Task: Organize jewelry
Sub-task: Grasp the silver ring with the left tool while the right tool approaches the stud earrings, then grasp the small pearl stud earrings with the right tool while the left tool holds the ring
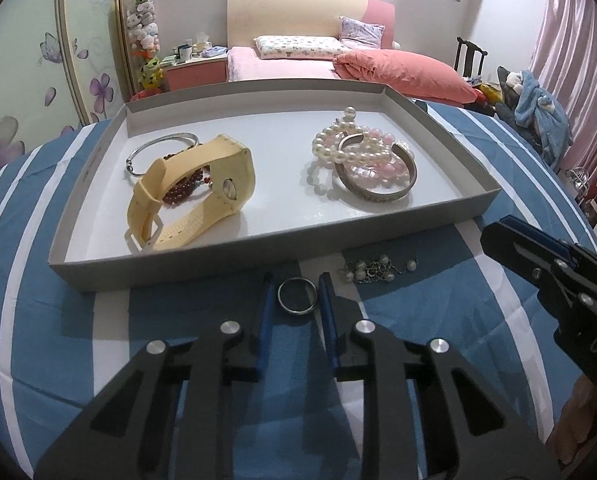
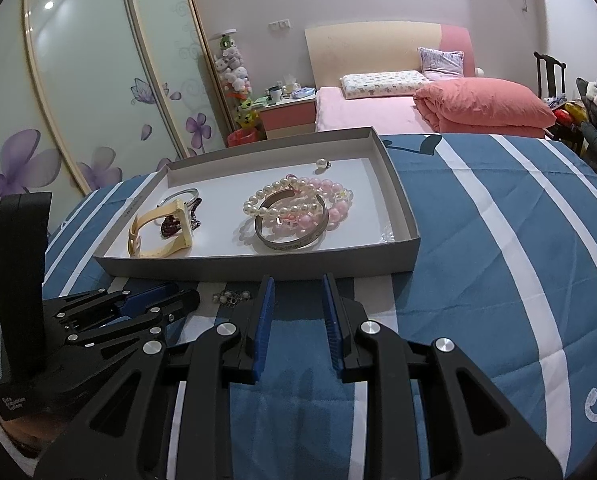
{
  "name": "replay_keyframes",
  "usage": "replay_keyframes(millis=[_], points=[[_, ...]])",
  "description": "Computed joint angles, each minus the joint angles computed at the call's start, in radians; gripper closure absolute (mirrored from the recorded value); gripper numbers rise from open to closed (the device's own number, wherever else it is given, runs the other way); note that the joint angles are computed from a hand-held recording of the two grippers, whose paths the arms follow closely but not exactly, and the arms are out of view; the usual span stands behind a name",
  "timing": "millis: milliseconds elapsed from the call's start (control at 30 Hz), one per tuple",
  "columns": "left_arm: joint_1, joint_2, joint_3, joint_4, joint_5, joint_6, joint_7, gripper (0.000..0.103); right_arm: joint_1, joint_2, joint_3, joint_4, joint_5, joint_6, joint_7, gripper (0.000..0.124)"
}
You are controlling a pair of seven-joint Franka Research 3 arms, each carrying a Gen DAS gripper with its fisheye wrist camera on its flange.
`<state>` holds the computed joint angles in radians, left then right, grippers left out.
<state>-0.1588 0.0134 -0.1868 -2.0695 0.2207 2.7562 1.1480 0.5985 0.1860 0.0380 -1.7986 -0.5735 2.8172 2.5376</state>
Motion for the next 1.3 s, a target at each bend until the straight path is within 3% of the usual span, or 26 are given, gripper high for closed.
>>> replay_keyframes(millis=[333, 533, 667, 833, 1167, 1233, 1300], points=[[0.022, -0.087, 0.019, -0.098, -0.021, 0.051, -0.006, 0.081, 0.005, 0.008, 0.008, 0.006, 0.021, -0.008, -0.028, 0.098], [0.050, -0.153, 0.031, -0.164, 0.026, 0.082, -0.045, 0.081, 0.005, 0.032, 0.032, 0.035, 0.116, -0.038, -0.125, 0.097], [0.061, -0.189, 0.044, -0.202, 0.022, 0.096, -0.054, 0.081, 0.029, 0.059, 0.031, 0.080, 0.146, -0.093, -0.168, 0.068], [0.078, -0.219, 0.054, -0.230, 0.023, 0.103, -0.073, 0.081, 0.055, 0.099, 0.028, 0.152, 0.166, -0.175, -0.208, 0.063], [0.091, -0.249, 0.070, -0.262, 0.003, 0.117, -0.069, 0.081, 0.122, 0.240, -0.005, 0.379, 0.153, -0.393, -0.249, 0.064], [0.091, -0.253, 0.071, -0.266, -0.001, 0.117, -0.067, 0.081, 0.128, 0.253, -0.010, 0.397, 0.151, -0.390, -0.254, 0.071], [0.093, -0.252, 0.068, -0.268, 0.001, 0.117, -0.072, 0.081, 0.127, 0.257, -0.013, 0.403, 0.158, -0.387, -0.263, 0.088]])
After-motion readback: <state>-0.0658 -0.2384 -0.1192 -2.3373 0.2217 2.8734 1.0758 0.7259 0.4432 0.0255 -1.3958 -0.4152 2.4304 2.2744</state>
